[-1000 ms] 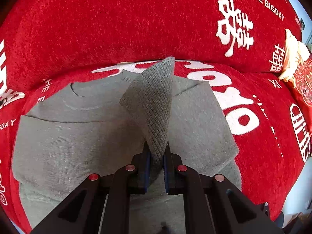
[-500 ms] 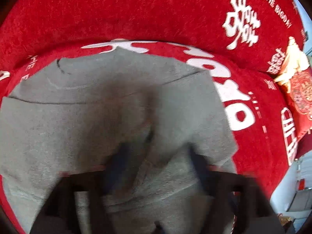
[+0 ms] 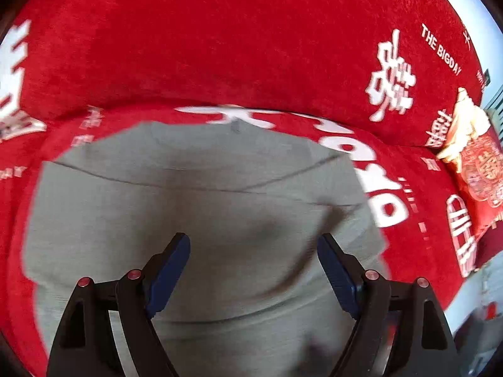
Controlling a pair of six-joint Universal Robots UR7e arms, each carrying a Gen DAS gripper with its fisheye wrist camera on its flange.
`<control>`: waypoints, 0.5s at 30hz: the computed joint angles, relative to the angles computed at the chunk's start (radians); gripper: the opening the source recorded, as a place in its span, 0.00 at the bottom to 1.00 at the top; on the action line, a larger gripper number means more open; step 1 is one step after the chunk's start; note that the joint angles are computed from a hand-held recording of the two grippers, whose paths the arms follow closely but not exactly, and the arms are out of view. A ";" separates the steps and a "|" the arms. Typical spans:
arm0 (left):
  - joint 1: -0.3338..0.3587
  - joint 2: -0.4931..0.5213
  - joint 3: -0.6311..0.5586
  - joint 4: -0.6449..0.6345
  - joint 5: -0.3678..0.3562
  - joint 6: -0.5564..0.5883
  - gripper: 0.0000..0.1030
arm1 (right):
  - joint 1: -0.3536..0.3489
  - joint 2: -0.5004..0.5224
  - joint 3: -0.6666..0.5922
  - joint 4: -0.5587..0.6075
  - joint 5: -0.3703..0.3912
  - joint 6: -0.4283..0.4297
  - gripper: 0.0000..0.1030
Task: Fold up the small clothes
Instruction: 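Open the left gripper to release the sleeve, then move both grippers over the sweater body toward its ribbed hem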
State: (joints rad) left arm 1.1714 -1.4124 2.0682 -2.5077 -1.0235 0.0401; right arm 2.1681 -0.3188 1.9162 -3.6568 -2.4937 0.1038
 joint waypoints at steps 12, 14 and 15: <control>0.106 -0.018 0.020 -0.044 0.086 0.020 0.81 | -0.045 -0.075 -0.220 0.246 0.057 -0.072 0.76; 0.110 -0.018 0.031 -0.060 0.089 0.032 0.81 | -0.052 -0.059 -0.265 0.352 0.075 -0.070 0.69; 0.109 -0.019 0.035 -0.067 0.092 0.041 0.81 | -0.060 -0.054 -0.276 0.395 0.101 -0.065 0.69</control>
